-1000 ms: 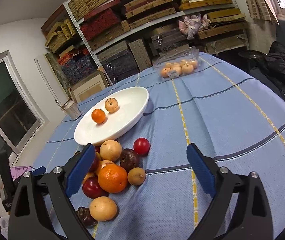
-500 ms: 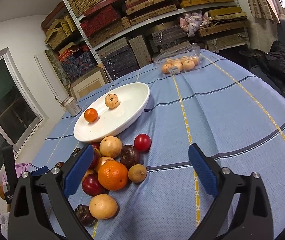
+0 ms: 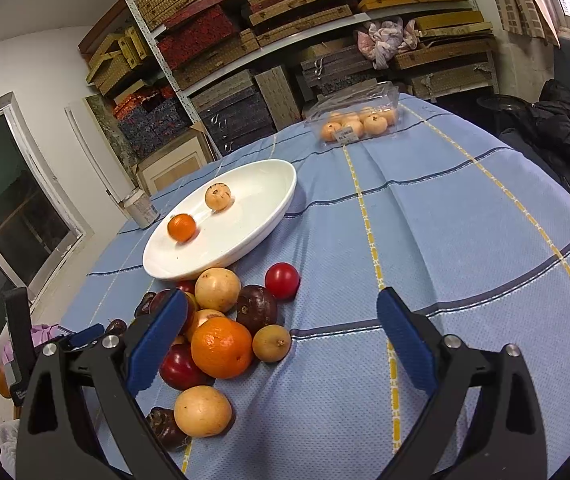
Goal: Organize fruits
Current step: 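Grasp the dark brown round fruit with the left gripper, then grasp the dark red plum with the right gripper while the left holds the brown fruit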
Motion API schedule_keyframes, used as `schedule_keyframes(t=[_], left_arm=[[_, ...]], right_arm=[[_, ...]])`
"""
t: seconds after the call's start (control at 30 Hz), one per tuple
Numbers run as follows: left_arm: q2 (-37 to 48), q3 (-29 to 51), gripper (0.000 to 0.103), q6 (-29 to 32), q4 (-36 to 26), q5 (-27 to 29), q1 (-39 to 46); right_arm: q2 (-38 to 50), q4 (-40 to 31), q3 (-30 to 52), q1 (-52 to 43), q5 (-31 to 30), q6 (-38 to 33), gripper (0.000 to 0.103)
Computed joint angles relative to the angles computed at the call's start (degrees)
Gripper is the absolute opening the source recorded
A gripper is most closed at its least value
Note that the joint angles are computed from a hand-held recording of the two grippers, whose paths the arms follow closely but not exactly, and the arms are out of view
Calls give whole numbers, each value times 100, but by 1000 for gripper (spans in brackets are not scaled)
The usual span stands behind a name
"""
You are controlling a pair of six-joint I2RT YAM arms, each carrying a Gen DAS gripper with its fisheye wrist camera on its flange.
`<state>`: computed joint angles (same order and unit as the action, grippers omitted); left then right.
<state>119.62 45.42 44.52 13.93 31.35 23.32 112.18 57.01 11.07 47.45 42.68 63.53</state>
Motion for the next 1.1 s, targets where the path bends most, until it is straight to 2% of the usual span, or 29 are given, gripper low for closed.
schedule_keyframes(t=[0.03, 0.1, 0.4, 0.6, 0.73, 0.83, 0.97, 1.03, 1.1], left_arm=[[59, 69, 51, -71, 29, -100, 1], [261, 412, 43, -203, -287, -277, 5], [227, 433, 43, -218, -398, -42, 41], [149, 223, 42, -240, -123, -79, -15], [247, 397, 42, -264, -368, -164, -49], [250, 340, 42, -288, -228, -322, -127], [217, 298, 42, -316, -216, -320, -144], [180, 230, 42, -335, -160, -328, -160], [188, 243, 42, -337, -173, -323, -157]], right_arm=[[12, 11, 1, 4, -1, 1, 94], [25, 44, -3, 3, -9, -12, 94], [62, 51, 49, 64, -7, -98, 94], [54, -1, 167, 212, 44, -446, 94], [-10, -430, 528, 506, 222, -1035, 94], [-15, -970, 980, 533, 53, -1429, 93], [129, -1991, 1814, 386, -363, -1901, 74], [293, -2617, 2321, 303, -382, -2059, 71], [438, -2837, 2581, 229, -386, -2141, 71]])
